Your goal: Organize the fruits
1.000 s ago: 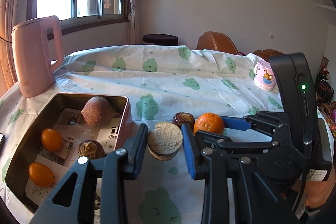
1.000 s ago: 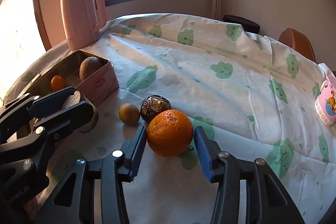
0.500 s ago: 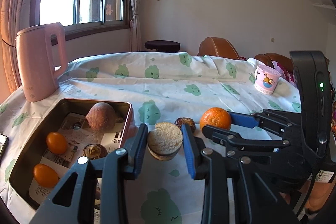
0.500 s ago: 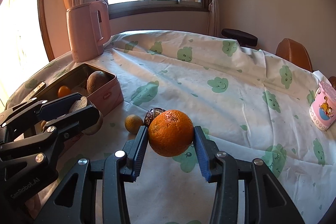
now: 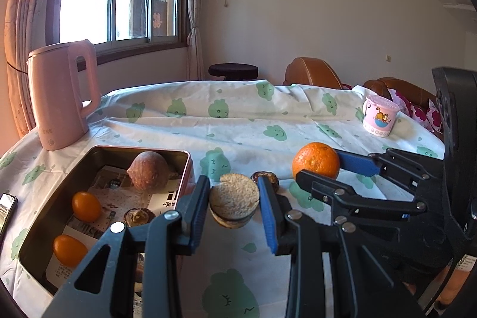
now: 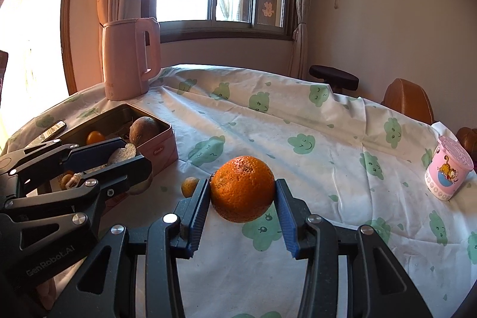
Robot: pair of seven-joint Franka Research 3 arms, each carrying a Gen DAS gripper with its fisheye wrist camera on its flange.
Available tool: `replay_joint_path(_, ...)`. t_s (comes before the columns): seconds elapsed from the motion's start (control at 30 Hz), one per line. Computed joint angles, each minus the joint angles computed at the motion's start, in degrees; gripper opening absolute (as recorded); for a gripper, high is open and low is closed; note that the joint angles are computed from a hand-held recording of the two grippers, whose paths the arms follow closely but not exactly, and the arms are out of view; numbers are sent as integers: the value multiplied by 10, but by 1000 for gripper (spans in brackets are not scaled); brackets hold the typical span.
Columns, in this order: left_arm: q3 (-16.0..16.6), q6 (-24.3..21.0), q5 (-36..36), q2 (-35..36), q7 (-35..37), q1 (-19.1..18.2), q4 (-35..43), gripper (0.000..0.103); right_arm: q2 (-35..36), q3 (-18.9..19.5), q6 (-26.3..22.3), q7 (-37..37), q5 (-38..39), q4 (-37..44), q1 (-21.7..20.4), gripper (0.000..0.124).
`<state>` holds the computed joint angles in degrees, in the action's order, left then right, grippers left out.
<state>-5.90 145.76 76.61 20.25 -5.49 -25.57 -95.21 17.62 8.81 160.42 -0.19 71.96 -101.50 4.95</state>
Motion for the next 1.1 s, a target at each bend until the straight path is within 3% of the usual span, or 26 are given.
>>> replay_joint_path(0.33, -1, -10, 15, -4, -12, -3, -3, 35, -14, 1, 4, -82, 86, -10, -1, 46)
replay_joint_path(1.1, -8, -38, 54, -11, -45, -7, -10, 35, -33, -27, -11, -178, 209, -22, 15, 46)
